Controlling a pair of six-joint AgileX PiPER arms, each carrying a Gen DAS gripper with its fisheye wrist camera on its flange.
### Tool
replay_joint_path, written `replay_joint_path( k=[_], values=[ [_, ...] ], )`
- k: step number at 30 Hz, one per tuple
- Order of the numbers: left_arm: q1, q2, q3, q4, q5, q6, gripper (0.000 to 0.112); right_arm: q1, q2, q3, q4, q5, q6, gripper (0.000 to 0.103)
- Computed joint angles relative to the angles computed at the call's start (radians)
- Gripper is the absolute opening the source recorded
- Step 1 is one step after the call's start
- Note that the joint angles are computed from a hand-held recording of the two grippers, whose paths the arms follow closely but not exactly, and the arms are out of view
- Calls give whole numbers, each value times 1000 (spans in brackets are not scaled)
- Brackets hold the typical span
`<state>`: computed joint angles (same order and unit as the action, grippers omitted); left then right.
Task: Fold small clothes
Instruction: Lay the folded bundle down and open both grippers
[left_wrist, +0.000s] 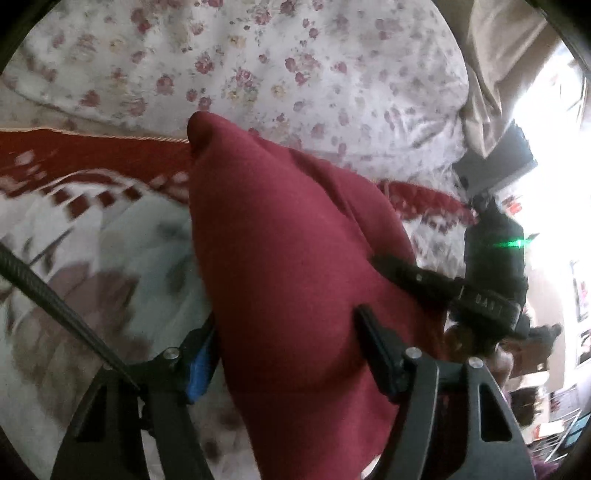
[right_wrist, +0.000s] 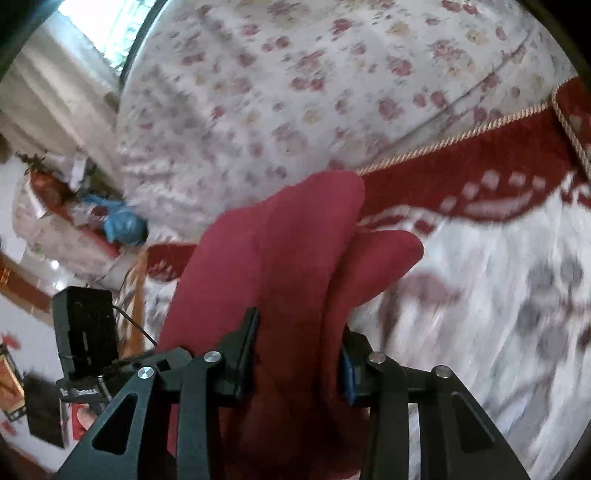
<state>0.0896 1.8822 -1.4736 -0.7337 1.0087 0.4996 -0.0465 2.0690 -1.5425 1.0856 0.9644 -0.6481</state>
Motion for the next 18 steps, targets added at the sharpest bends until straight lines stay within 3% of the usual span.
replay_joint_path(
  k=[3, 5, 7, 14, 18],
  values=[
    [-36, -76, 138, 128, -93, -85, 69, 36, -64, 134, -1, -49, -36, 57],
    [-59, -92, 218, 168, -183, -126, 72, 95, -97, 196, -129, -179, 33, 62],
    [-43, -139, 299, 130, -258, -100, 76, 103, -161, 275, -142, -254, 32, 66],
    [-135, -316, 412, 492, -430, -416, 79, 191, -459, 448, -304, -371, 48, 66],
    [-143, -366, 455, 569, -462, -478, 79, 297, -525, 490, -376, -464, 57, 63]
  ],
)
